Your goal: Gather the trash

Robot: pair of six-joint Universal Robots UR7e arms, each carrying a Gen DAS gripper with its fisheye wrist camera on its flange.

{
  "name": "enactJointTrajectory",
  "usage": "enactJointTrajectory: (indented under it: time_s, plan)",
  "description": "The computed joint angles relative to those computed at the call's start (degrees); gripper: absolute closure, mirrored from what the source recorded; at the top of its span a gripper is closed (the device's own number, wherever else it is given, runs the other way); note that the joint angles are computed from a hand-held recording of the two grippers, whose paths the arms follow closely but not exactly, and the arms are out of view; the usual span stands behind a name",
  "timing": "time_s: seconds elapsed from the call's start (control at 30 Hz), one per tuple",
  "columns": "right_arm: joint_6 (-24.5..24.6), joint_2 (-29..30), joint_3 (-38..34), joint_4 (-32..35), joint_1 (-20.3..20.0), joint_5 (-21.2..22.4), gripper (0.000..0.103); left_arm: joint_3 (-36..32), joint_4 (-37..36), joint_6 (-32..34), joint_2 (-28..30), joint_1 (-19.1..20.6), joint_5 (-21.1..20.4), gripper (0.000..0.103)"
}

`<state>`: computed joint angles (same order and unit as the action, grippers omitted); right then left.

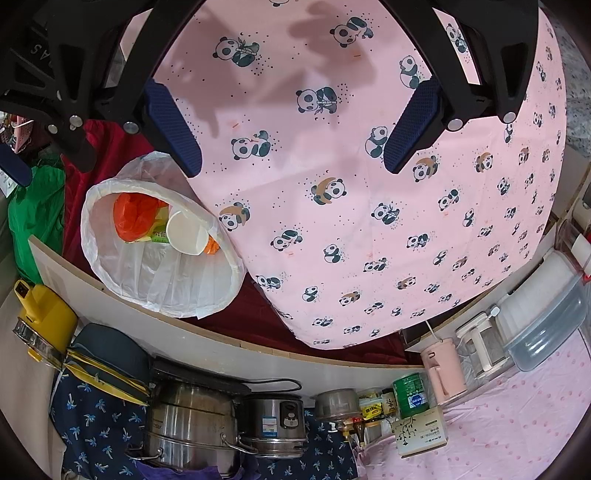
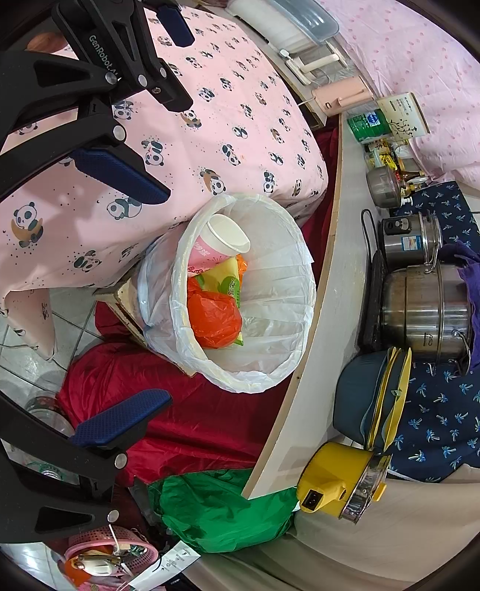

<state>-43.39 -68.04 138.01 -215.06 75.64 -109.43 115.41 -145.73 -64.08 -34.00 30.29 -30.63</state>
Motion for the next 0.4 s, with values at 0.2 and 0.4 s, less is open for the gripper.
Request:
enactJointTrajectory:
  time_s: [0.2, 0.4]
  plan:
    - [-0.08, 0.13, -0.03, -0.14, 0.05, -0.16, 0.006, -0.07, 0.00, 0.13, 0.07, 0.02, 0.07, 0.009]
    - [-0.21, 0.06, -0.01, -0.17, -0.25, -0.05, 0.006, 0.06, -0.87, 1.08, 0.17, 0.25, -0.40, 0.009]
